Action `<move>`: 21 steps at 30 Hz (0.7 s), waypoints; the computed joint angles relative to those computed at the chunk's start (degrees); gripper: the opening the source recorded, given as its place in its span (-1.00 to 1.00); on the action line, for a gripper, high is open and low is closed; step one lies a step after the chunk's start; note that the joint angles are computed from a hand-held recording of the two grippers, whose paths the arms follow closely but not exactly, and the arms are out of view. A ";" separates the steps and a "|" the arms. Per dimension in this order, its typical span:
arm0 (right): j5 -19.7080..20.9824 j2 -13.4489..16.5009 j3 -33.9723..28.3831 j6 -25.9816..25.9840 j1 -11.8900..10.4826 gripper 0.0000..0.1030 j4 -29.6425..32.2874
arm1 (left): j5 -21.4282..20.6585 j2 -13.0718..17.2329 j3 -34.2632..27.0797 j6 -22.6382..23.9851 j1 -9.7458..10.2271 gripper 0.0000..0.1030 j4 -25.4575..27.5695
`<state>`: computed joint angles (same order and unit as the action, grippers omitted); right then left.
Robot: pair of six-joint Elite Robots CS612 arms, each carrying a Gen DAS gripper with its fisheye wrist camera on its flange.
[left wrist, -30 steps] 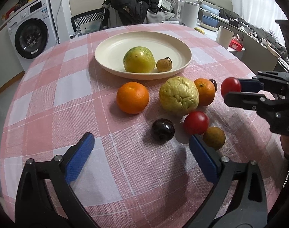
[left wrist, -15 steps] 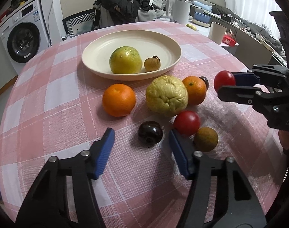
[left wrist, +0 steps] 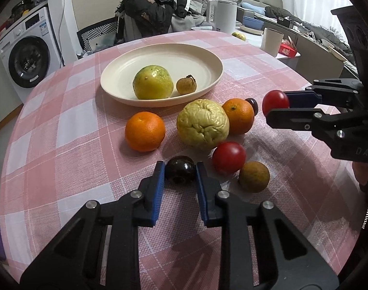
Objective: Organize fruits
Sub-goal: 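Carry the plum with the left tool while the right tool carries the tomato over the plate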
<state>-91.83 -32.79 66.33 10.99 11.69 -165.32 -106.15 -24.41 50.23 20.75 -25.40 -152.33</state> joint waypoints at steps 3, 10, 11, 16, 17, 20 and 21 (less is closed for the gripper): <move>-0.14 0.04 -0.01 0.11 -0.02 -0.40 -0.05 | 0.45 -0.28 0.58 -0.11 -0.04 -0.57 -0.89; -0.25 0.03 0.34 0.45 0.02 -0.40 -1.97 | 1.52 -1.29 2.25 -0.70 -0.03 -0.57 -4.35; -0.22 0.04 0.38 0.47 0.03 -0.40 -2.32 | 1.60 -1.36 2.32 -0.92 -0.01 -0.57 -4.67; 0.06 0.03 0.56 0.46 0.01 -0.40 -3.94 | 1.94 -1.87 2.96 -2.63 0.17 -0.57 -6.77; 0.18 0.02 0.57 0.55 -0.01 -0.40 -4.13 | 1.82 -1.90 2.97 -3.19 0.26 -0.57 -7.19; 0.65 -0.07 0.83 1.00 -0.11 -0.40 -4.68 | 1.87 -2.04 3.02 -4.58 0.42 -0.57 -8.00; 0.65 -0.07 0.86 1.07 -0.11 -0.40 -4.80 | 1.94 -2.17 3.18 -5.05 0.49 -0.57 -8.52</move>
<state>-91.18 -32.85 67.19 12.05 11.58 -170.12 -104.21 -26.58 53.41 15.69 -24.91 -160.85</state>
